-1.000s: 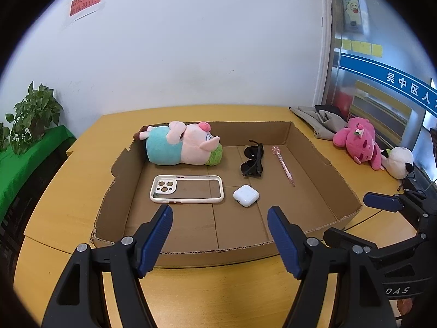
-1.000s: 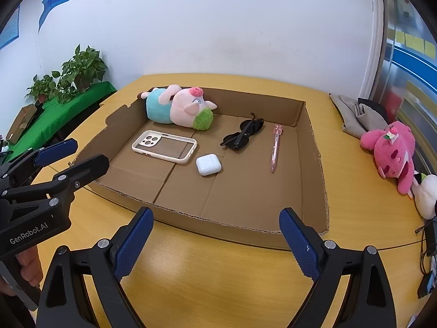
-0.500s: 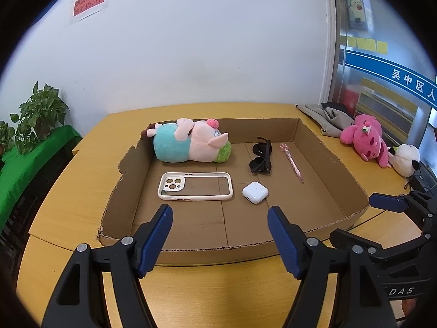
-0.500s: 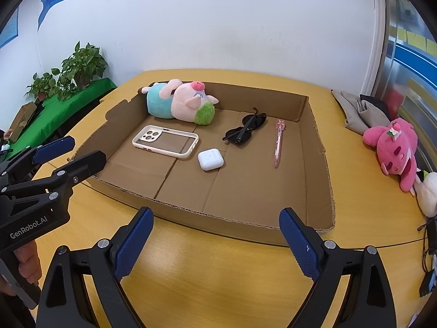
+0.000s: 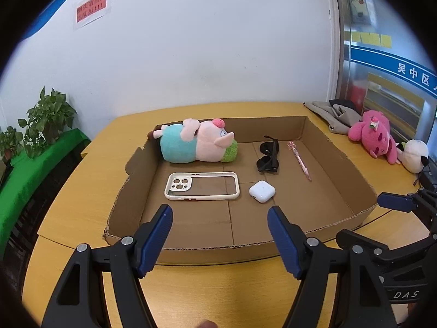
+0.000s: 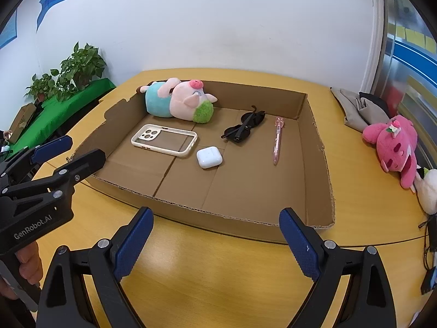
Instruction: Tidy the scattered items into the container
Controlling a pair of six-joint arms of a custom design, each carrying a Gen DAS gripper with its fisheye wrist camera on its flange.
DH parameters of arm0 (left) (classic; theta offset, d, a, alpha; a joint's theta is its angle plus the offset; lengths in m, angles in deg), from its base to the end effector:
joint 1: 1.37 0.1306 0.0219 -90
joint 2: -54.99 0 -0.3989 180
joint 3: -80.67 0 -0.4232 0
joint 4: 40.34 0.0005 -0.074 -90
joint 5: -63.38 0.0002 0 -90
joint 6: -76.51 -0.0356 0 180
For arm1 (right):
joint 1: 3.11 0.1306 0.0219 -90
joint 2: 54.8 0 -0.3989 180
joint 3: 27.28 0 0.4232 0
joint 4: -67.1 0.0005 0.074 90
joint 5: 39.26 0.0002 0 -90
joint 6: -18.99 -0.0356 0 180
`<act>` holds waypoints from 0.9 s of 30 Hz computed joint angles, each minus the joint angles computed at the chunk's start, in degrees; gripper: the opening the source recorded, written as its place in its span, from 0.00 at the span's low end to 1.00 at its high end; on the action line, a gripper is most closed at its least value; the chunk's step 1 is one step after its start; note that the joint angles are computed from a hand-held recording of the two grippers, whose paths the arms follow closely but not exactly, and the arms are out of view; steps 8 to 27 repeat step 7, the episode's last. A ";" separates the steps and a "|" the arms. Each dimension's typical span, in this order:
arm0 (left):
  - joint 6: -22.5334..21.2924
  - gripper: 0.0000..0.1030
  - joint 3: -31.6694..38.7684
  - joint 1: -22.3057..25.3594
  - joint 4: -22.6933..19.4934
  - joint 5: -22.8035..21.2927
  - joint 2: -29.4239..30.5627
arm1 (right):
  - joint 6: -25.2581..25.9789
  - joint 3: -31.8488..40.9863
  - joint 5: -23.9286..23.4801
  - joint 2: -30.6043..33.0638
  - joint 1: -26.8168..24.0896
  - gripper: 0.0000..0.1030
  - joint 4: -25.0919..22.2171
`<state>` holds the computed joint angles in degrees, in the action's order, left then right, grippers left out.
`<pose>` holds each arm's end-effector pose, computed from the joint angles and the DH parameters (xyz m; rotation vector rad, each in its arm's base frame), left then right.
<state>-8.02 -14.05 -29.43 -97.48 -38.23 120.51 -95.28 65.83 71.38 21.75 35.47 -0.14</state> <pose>0.3043 -0.1547 0.5705 0.3234 2.1857 -0.0999 0.3229 0.2409 0.5560 -0.1426 2.3773 0.0734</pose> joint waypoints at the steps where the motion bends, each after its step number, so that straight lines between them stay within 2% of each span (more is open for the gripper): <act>1: 0.66 0.70 0.11 0.11 -0.30 0.42 0.03 | 0.03 -0.04 -0.11 -0.01 -0.04 0.93 -0.01; 3: 1.58 0.71 0.29 0.57 -0.72 1.40 0.14 | 0.00 -0.06 -0.06 -0.05 -0.02 0.93 -0.14; 4: 1.85 0.80 0.25 0.67 -0.80 1.17 0.13 | 0.01 -0.11 -0.04 -0.10 0.02 0.93 -0.13; 27: 1.87 0.80 0.06 0.75 -0.91 0.73 -0.15 | -0.17 -0.26 0.06 -0.22 0.02 0.93 -0.30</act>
